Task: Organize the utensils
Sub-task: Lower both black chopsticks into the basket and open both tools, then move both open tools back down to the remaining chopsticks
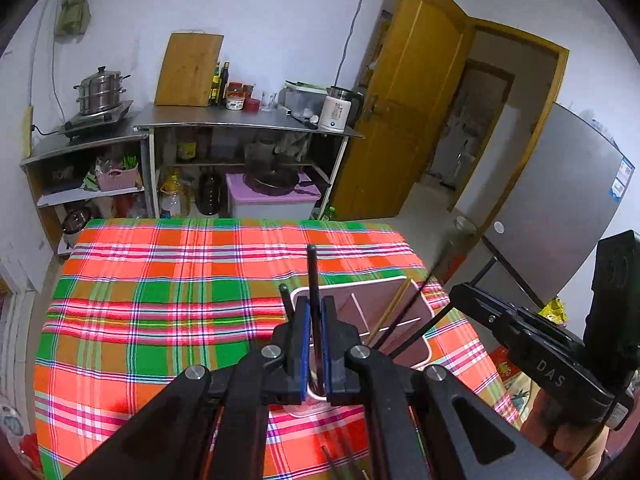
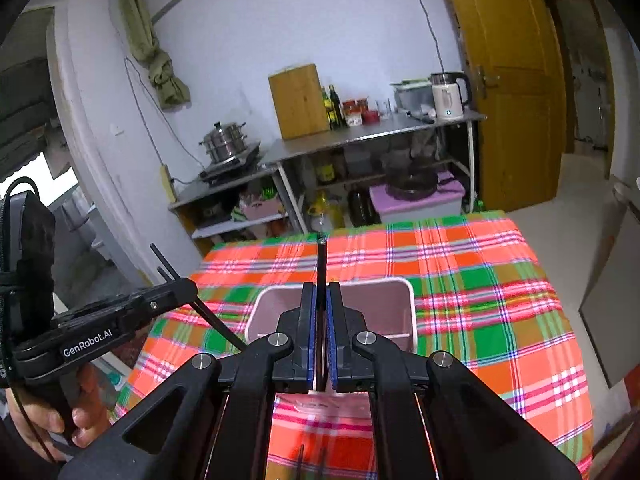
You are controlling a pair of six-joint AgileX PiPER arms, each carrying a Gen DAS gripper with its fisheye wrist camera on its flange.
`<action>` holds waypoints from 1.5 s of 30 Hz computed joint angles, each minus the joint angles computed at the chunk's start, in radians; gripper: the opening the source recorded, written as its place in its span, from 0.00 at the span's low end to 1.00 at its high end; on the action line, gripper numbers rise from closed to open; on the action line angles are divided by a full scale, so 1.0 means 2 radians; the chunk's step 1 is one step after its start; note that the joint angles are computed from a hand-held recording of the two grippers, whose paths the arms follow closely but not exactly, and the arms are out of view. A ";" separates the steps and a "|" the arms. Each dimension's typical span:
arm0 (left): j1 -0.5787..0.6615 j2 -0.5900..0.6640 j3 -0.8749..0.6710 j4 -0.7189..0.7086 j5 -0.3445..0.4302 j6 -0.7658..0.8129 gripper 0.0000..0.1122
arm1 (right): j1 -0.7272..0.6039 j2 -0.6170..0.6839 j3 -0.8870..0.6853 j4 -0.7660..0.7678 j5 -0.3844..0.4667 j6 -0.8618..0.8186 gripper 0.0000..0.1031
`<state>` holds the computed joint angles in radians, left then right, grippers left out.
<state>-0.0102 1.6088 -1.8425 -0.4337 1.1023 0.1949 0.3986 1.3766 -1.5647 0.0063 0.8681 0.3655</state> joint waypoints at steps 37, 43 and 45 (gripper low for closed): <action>0.008 -0.299 0.469 -0.019 -0.082 0.040 0.25 | 0.101 -0.298 0.334 -0.070 0.030 0.162 0.16; -0.047 -0.301 0.524 0.008 -0.114 -0.008 0.25 | 0.117 -0.321 0.378 -0.061 0.031 0.178 0.16; -0.068 -0.299 0.529 0.021 -0.123 -0.029 0.25 | 0.120 -0.323 0.386 -0.059 0.028 0.181 0.16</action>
<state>-0.1463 1.0099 -0.7851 -0.3919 0.8559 0.1378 0.6383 0.7313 -0.7933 -0.1112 0.9248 0.7275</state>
